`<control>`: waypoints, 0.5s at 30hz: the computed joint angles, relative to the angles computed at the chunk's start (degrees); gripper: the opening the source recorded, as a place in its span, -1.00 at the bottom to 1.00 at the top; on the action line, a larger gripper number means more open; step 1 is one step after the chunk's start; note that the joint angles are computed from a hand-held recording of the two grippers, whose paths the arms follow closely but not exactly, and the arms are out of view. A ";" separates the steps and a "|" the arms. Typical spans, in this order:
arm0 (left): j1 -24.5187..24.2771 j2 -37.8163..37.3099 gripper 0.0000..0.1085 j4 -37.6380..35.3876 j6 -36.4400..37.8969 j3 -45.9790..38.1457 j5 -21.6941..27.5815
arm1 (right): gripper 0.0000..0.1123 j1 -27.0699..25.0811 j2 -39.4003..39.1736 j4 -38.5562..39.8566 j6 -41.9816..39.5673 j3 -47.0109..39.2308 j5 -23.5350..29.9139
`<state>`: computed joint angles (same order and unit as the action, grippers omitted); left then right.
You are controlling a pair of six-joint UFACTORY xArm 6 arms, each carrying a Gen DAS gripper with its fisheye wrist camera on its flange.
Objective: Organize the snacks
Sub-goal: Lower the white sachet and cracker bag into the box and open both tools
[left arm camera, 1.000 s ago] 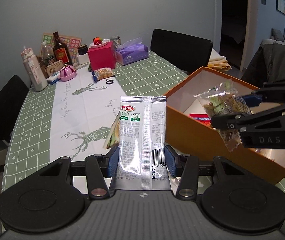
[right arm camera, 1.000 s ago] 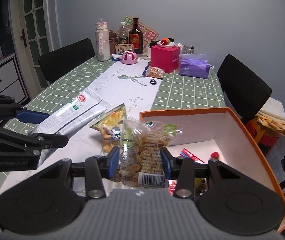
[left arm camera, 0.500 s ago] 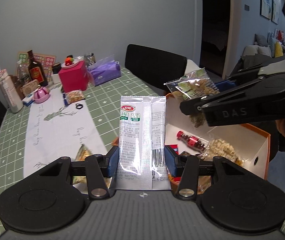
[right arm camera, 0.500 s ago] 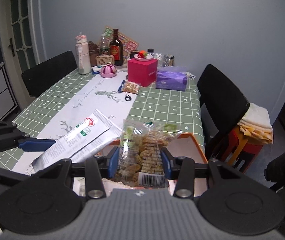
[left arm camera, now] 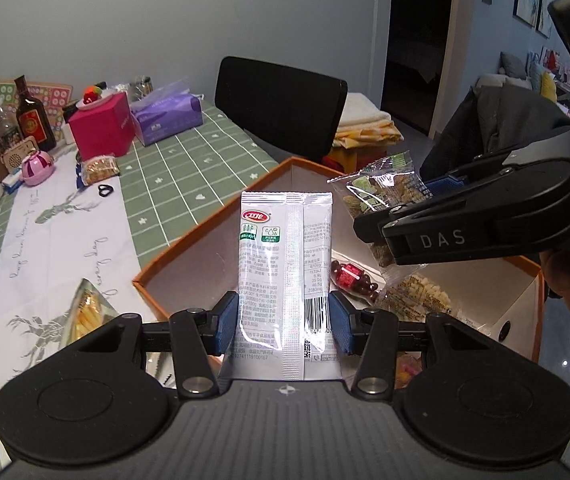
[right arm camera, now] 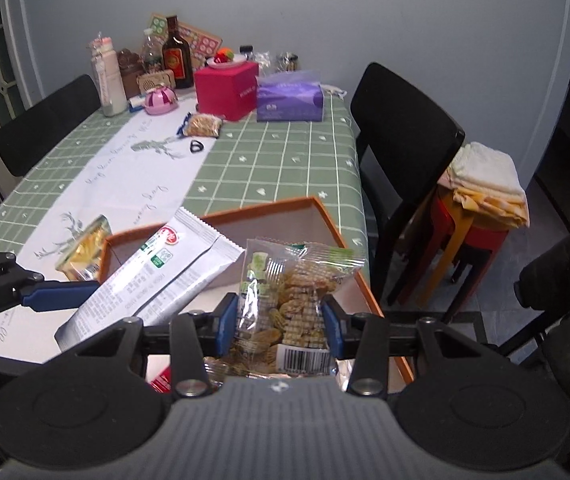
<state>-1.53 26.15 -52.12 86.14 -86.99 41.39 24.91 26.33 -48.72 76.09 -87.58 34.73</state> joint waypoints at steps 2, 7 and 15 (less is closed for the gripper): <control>-0.48 0.43 0.02 0.32 -0.98 -0.03 -0.18 | -0.23 -0.34 -0.02 0.30 0.24 0.69 -0.30; -1.69 1.38 0.02 2.38 -5.48 -0.17 0.23 | -0.23 -1.07 0.08 -0.64 2.59 2.39 -1.58; -3.60 1.71 0.02 6.12 -7.65 2.02 -3.31 | -0.23 -1.24 1.85 2.54 -0.54 1.69 -1.70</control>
<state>-5.14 27.87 -46.00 78.49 -84.98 38.08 23.66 28.17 -46.18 75.55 -85.89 33.02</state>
